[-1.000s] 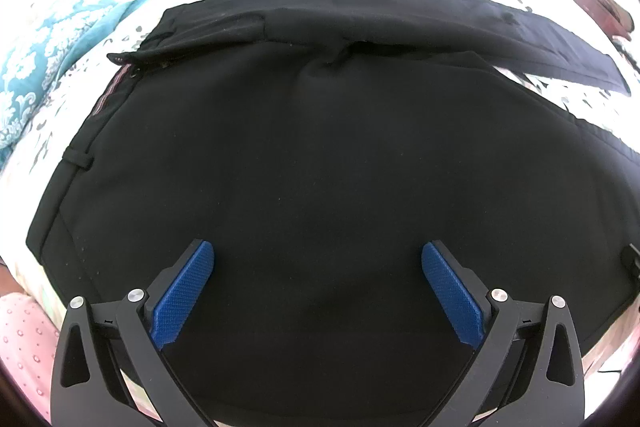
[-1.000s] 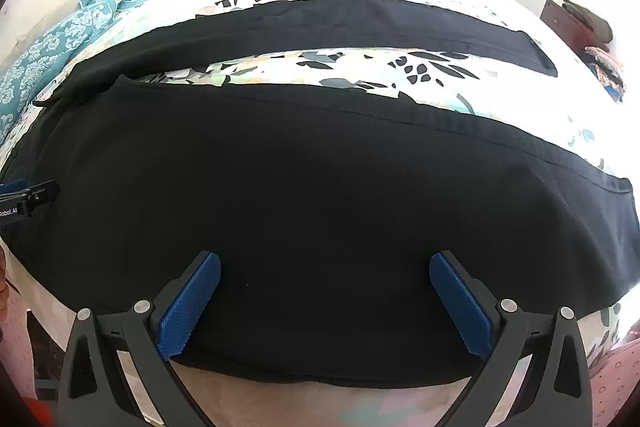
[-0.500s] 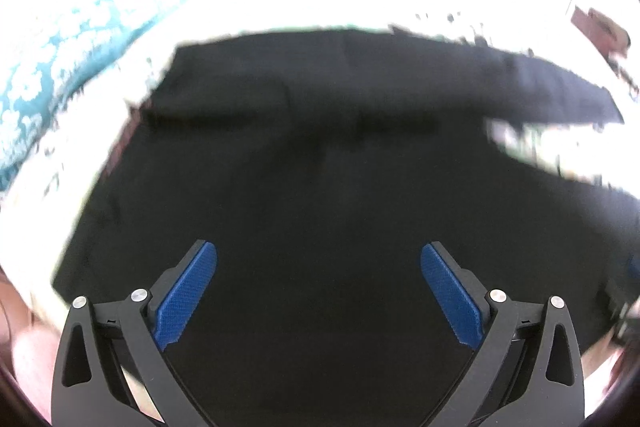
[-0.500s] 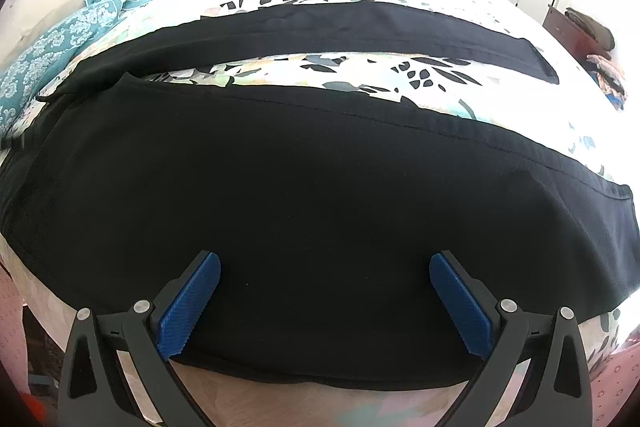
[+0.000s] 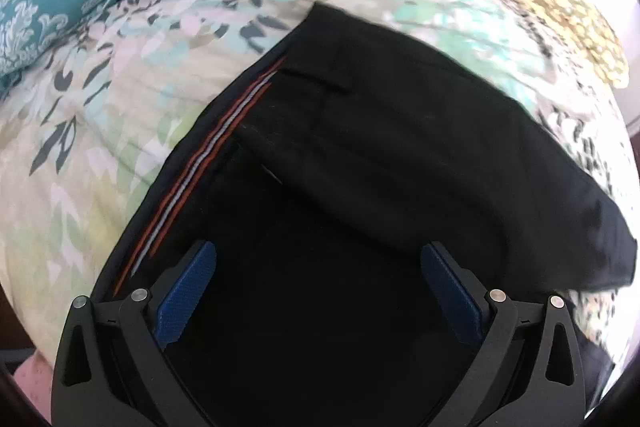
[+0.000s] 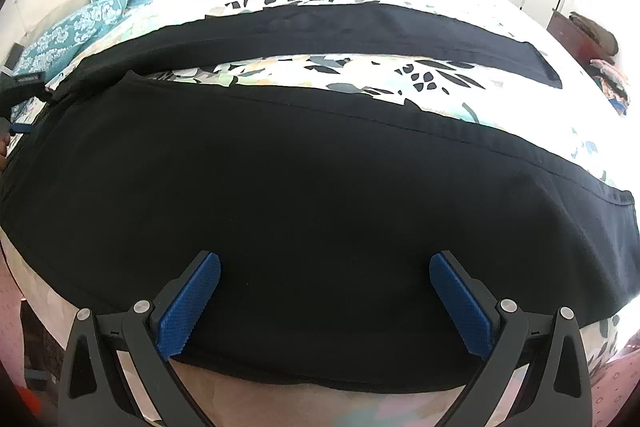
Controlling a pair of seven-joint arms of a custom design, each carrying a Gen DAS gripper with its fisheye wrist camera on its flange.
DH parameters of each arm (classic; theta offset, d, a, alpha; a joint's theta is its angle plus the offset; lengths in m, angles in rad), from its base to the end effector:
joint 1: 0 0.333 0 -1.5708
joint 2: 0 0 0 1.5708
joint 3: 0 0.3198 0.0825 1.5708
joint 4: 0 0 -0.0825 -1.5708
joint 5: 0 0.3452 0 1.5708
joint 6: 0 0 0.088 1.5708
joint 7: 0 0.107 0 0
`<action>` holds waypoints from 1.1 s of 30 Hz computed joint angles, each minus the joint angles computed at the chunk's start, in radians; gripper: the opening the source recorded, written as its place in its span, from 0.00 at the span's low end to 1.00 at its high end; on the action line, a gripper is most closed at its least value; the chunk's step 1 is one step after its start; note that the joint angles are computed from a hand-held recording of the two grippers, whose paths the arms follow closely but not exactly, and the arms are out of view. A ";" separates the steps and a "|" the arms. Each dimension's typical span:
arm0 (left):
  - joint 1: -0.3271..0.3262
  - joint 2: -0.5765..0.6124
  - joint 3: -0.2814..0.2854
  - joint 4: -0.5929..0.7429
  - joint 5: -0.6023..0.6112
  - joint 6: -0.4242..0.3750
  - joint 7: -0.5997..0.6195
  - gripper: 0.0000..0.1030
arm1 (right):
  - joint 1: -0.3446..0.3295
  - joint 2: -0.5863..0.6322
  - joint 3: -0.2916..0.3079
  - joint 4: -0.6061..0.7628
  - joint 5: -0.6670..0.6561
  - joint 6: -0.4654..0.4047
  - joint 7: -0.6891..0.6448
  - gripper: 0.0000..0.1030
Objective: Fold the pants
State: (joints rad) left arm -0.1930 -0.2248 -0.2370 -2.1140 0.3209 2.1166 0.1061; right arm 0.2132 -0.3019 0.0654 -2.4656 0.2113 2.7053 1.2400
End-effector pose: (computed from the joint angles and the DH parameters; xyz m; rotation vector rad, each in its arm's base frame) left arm 0.4339 -0.1925 0.5488 -2.6539 0.9295 -0.3814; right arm 0.4306 0.1175 0.4913 -2.2428 1.4153 -0.4215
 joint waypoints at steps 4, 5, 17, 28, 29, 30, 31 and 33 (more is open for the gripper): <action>-0.048 0.003 -0.055 0.035 0.038 0.049 -0.005 0.99 | 0.005 0.006 -0.024 0.050 0.035 -0.088 -0.009 1.00; -0.065 0.017 -0.062 0.049 0.035 0.056 0.014 0.99 | 0.008 0.002 -0.034 0.057 0.061 -0.097 -0.013 1.00; -0.219 0.261 -0.084 0.282 0.065 -0.085 0.173 0.99 | -0.100 -0.005 -0.034 0.070 0.030 -0.017 0.147 1.00; -0.162 0.184 -0.045 0.262 0.104 -0.068 0.071 0.99 | -0.022 0.005 -0.091 0.093 0.152 -0.001 0.021 1.00; -0.150 0.194 -0.038 0.286 0.115 -0.075 0.073 0.99 | -0.021 0.011 -0.097 0.102 0.170 -0.012 0.006 1.00; -0.140 0.205 -0.032 0.307 0.133 -0.078 0.073 0.99 | -0.019 0.023 -0.108 0.122 0.195 -0.029 -0.016 1.00; -0.128 0.223 -0.024 0.342 0.165 -0.086 0.077 0.99 | -0.019 0.038 -0.119 0.146 0.221 -0.044 -0.037 1.00; -0.111 0.261 -0.009 0.395 0.201 -0.106 0.095 0.99 | -0.029 0.088 -0.144 0.224 0.275 -0.071 -0.088 1.00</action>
